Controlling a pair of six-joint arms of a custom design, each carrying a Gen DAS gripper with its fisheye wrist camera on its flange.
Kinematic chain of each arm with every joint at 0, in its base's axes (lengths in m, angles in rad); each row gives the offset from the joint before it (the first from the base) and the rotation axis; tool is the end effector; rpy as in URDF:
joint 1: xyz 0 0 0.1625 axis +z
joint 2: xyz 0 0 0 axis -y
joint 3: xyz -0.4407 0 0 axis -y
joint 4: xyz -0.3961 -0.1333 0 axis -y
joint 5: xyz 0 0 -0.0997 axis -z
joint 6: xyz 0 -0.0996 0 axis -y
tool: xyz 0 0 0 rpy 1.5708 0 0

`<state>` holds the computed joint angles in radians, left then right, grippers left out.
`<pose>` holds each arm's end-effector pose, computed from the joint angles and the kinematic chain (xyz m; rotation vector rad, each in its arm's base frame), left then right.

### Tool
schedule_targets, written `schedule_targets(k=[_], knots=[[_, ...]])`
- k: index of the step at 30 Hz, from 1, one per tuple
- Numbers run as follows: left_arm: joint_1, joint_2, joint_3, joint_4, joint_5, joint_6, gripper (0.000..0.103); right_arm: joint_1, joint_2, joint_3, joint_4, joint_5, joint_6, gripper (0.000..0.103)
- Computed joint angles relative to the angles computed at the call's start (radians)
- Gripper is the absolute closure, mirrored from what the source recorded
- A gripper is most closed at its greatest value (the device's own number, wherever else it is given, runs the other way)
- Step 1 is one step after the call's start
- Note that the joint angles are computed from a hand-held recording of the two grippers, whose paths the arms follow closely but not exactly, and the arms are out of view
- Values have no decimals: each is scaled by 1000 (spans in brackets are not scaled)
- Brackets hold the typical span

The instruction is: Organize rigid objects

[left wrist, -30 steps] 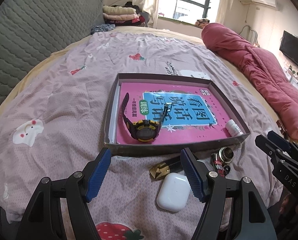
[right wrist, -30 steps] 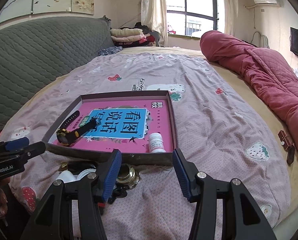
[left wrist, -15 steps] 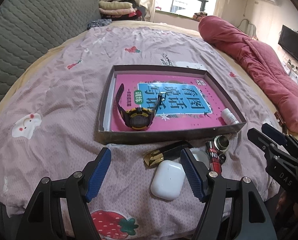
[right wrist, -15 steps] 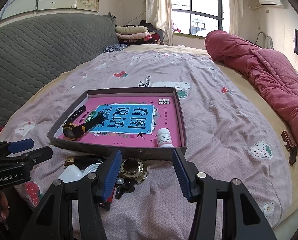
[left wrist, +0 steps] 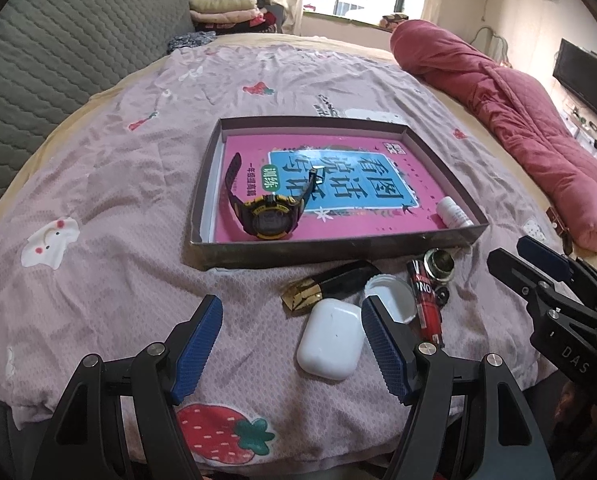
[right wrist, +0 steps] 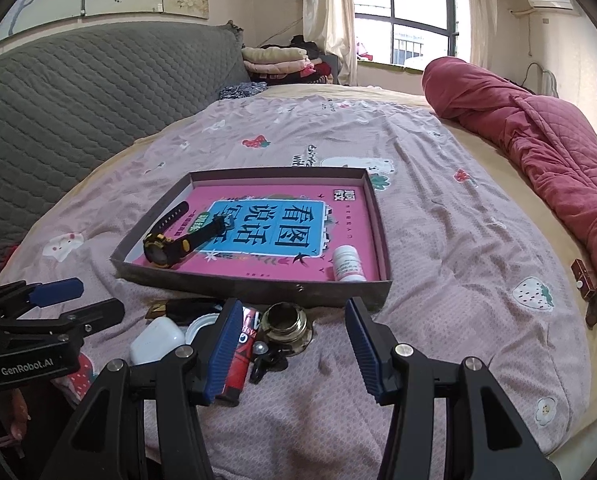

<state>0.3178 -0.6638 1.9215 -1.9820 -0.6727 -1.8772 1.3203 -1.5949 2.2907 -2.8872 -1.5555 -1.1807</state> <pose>-0.3982 -0.3533 -0.0586 -0.2115 2.1437 -1.0090 0.0234 -0.4523 0.3261 1.2030 -2.3827 0.6594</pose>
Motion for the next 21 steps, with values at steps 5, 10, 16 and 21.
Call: schedule_targets(k=[5,10,16,21], knots=[[0,5,3,-28,-14,24,29,-2,-8,0,29,-5,-2,50],[7,9,8,-59,-34,44,29,-2,-16,2,62,-3,-16,50],[16,15,12,-92,-50,75,30,-4,-15,3,82,-9,-22,50],[20,21,12,-112,-57,95,29,-7,-3,-8,79,-25,1,50]])
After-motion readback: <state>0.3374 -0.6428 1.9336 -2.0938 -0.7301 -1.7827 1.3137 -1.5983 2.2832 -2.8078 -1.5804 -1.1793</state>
